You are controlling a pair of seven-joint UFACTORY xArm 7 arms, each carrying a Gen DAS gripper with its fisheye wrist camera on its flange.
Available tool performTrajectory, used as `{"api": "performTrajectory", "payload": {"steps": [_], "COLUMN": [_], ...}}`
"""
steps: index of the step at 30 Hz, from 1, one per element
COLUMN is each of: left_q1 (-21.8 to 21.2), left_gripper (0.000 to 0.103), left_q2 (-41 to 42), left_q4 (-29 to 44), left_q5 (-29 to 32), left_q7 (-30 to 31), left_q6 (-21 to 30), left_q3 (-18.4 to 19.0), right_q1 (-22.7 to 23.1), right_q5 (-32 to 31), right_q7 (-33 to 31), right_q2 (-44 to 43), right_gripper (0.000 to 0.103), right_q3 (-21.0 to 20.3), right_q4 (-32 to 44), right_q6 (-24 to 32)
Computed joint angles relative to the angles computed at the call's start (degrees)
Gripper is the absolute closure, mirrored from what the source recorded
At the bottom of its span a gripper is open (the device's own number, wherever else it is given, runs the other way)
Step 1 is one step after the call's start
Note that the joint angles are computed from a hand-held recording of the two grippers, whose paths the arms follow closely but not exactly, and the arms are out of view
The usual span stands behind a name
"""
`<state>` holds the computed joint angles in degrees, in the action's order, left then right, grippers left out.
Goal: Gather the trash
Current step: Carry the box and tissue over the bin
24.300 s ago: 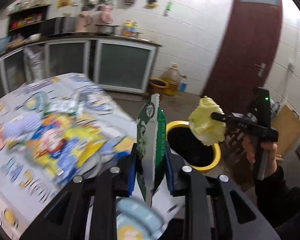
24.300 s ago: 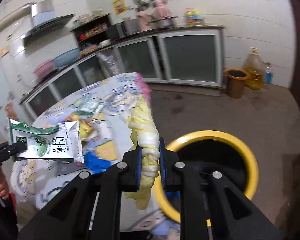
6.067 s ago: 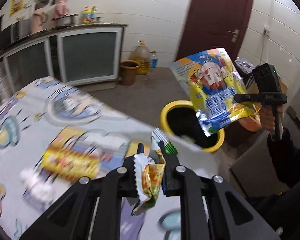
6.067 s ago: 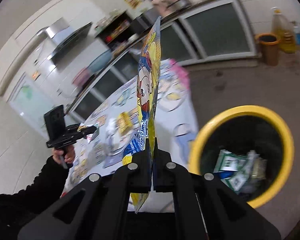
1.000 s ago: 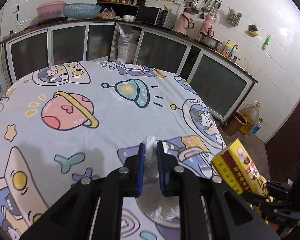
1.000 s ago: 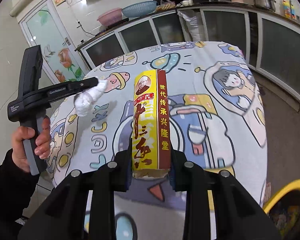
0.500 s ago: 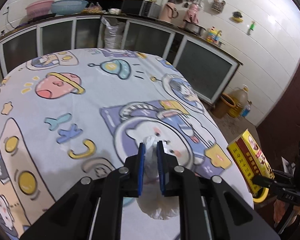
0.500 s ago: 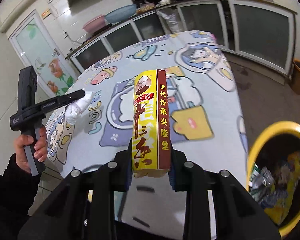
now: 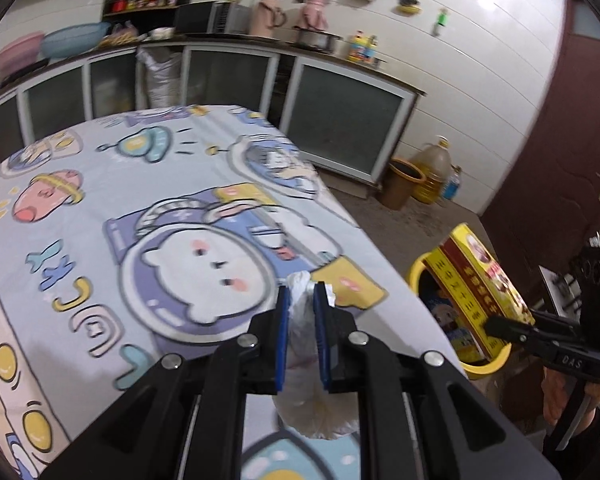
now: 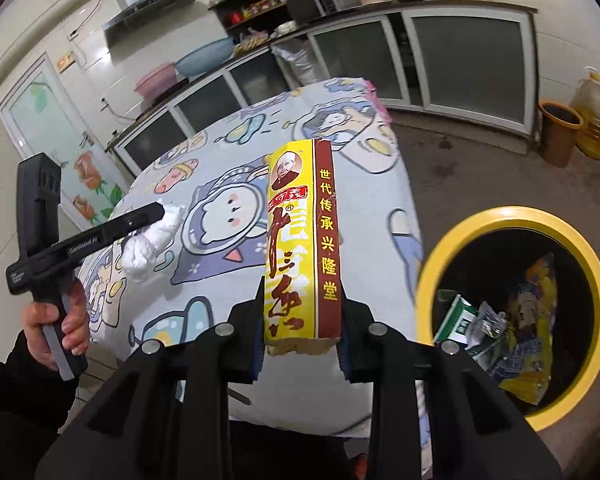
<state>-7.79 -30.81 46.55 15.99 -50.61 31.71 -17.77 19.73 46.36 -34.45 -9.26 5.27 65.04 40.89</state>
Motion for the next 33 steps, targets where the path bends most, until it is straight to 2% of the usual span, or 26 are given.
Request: {"api": "performTrajectory", "payload": {"steps": [8,16,28,33], "left_q1": [-1.46,-6.38,-16.13,-19.51], "left_gripper": [0.092,0.092,0.091,0.091], "left_q2": [10.71,21.08,33.72,37.66], "left_q4": [10.07,20.17,32.72,35.81], "left_q5": [5.08,13.45,21.11,19.15], "left_q7": [-0.48,-2.32,-1.31,0.70], "left_q6": [-0.80,0.00,-0.16,-1.20], "left_q3": [-3.74,-3.37,1.88,4.97], "right_q1": [-1.71,-3.90,-7.15,-8.28], "right_q5": [0.57,-0.57,-2.96,-4.83], "right_q7": [-0.14,1.85,4.21,6.00], "right_q2": [-3.00,-4.17,-1.27,0.31], "right_gripper": [0.075,0.075,0.075,0.075], "right_q3": [-2.18,-4.19,-5.58,-5.02], "right_q4": [-3.10,-5.79,-6.41,-6.52], "right_q6": [-1.86,-5.90,-9.01,-10.17]}}
